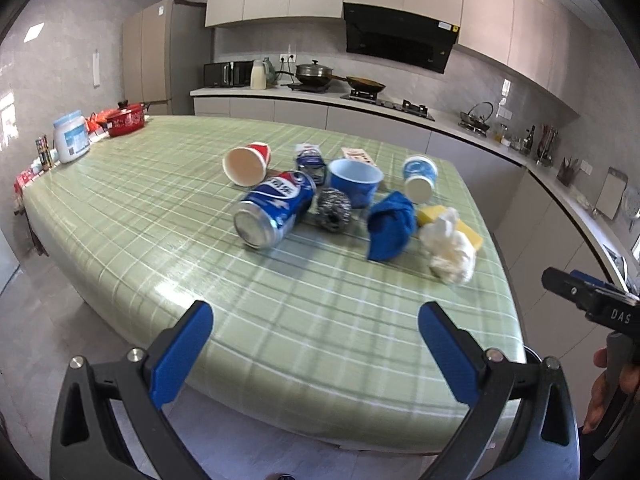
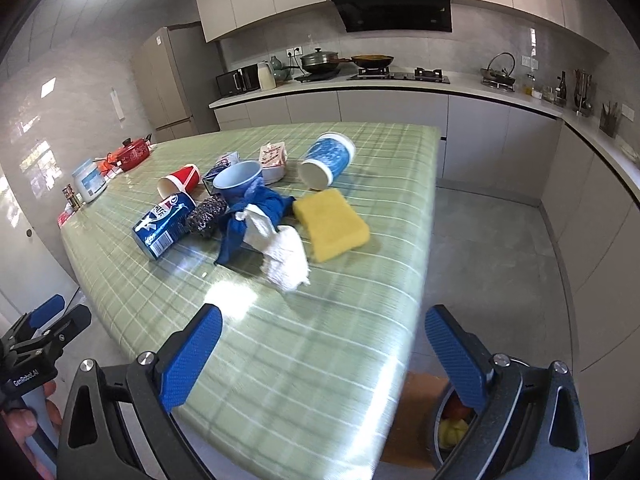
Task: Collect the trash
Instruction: 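Move both tools back from the bin toward the table, then grasp the blue Pepsi can with the left tool while the right tool grasps the white tissue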
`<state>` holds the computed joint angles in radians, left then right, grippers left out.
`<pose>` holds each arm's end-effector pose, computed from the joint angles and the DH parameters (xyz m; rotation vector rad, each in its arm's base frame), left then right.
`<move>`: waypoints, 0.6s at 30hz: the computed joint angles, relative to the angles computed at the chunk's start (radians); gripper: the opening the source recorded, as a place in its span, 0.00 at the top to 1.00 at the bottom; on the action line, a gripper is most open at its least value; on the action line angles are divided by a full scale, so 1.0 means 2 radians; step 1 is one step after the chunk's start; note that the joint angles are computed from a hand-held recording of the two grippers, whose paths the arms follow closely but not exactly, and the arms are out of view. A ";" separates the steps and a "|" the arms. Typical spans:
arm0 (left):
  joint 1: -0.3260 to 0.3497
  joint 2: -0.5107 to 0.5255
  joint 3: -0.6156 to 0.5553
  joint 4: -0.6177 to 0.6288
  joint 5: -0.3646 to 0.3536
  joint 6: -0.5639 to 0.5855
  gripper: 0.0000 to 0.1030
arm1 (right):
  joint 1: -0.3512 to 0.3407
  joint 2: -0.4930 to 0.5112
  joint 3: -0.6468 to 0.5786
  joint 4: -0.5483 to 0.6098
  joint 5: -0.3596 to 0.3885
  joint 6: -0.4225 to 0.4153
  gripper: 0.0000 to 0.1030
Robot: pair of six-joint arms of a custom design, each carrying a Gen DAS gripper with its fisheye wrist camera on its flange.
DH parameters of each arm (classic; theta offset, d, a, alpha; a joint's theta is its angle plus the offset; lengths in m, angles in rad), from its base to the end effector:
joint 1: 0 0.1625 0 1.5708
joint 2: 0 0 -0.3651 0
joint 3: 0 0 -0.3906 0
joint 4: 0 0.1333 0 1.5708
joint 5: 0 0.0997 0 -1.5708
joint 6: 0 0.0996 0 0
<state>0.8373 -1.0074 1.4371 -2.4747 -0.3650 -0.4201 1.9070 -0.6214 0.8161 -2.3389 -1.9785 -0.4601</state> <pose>-0.2704 -0.6381 0.3223 -0.0171 2.0958 -1.1949 0.3569 -0.7369 0.2768 0.8654 -2.4679 0.7347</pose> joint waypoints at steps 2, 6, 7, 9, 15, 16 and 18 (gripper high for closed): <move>0.010 -0.002 -0.005 -0.011 -0.011 0.019 0.00 | 0.005 0.025 -0.025 0.007 -0.008 0.005 0.08; 0.033 0.005 -0.027 -0.020 -0.028 0.060 0.00 | 0.010 0.070 -0.076 0.018 -0.023 0.017 0.09; 0.039 0.009 -0.035 -0.020 -0.033 0.070 0.00 | 0.011 0.084 -0.093 0.023 -0.027 0.022 0.10; 0.052 0.018 -0.052 -0.026 -0.046 0.097 0.00 | 0.011 0.103 -0.116 0.029 -0.033 0.028 0.12; 0.084 0.052 -0.118 -0.032 -0.081 0.178 0.00 | 0.011 0.170 -0.205 0.063 -0.056 0.053 0.22; 0.090 0.059 -0.134 -0.027 -0.089 0.189 0.00 | 0.011 0.180 -0.218 0.069 -0.059 0.056 0.23; 0.099 0.070 -0.157 -0.018 -0.104 0.203 0.00 | 0.010 0.199 -0.245 0.079 -0.068 0.062 0.24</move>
<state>1.0354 -0.8681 1.1240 -2.5100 -0.5733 -0.0149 1.9279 -0.2226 0.3256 -2.1802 -2.1143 -0.3368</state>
